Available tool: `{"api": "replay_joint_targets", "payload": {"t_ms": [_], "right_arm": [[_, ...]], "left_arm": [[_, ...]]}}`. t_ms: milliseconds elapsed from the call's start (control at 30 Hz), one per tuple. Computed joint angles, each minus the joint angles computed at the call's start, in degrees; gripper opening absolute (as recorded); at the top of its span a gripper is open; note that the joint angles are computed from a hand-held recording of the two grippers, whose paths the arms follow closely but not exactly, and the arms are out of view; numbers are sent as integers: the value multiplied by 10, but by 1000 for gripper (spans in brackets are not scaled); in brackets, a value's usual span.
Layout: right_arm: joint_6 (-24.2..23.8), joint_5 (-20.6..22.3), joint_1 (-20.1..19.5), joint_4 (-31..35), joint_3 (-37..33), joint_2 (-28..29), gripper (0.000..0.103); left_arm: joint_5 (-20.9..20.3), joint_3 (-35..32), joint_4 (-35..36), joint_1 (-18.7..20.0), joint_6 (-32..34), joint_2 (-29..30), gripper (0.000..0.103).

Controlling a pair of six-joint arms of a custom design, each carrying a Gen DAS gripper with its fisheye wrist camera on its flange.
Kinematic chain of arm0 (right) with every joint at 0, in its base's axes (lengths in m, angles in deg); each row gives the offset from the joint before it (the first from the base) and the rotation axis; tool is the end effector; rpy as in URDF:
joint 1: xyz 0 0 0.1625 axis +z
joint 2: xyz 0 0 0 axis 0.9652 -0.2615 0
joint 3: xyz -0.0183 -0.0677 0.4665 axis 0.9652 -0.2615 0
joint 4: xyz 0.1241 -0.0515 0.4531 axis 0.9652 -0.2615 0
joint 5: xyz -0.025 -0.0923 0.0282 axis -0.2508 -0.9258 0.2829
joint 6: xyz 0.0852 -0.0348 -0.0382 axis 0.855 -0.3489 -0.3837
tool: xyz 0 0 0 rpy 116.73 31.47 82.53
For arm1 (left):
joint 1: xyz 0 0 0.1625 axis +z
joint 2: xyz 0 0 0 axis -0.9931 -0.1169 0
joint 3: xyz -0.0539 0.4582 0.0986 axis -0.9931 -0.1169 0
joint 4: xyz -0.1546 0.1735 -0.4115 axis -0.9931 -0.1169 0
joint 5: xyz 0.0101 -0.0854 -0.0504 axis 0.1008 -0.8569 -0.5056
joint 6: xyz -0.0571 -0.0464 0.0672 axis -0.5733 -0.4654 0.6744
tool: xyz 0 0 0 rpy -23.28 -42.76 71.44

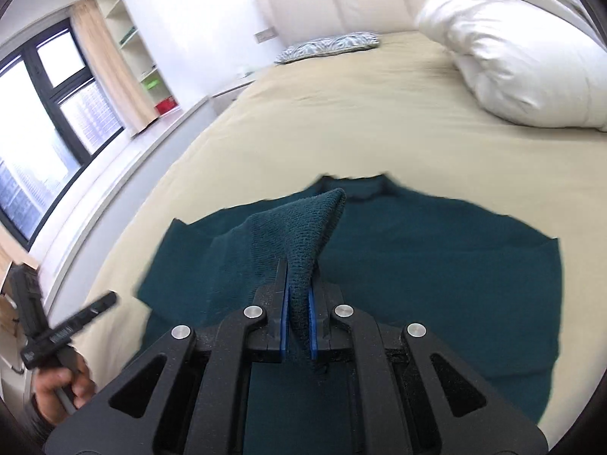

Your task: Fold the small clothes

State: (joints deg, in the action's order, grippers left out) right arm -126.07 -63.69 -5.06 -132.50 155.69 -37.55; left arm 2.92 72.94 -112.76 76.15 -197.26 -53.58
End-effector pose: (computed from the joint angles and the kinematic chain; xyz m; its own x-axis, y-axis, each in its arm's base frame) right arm 0.0261 -0.3286 0.3117 -0.8097 -0.4453 0.3821 -0.5718 0.7453 -0.3430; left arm -0.2541 -0.1689 0.0166 -0.8357 -0.3895 -0.3871 0.1224 0.5550 -0.8228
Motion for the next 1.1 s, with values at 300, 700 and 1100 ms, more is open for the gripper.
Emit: {"api": "replay_joint_targets", "payload": {"t_ms": [300, 700, 1100], "right_arm": [[9, 5, -95, -24, -27, 99, 10], [5, -20, -89, -62, -27, 126, 7], [35, -26, -94, -59, -35, 149, 6]], "left_arm": [[56, -37, -109, 180, 199, 51, 73], [71, -67, -167, 245, 300, 107, 9], [70, -38, -189, 240, 273, 92, 9]]}}
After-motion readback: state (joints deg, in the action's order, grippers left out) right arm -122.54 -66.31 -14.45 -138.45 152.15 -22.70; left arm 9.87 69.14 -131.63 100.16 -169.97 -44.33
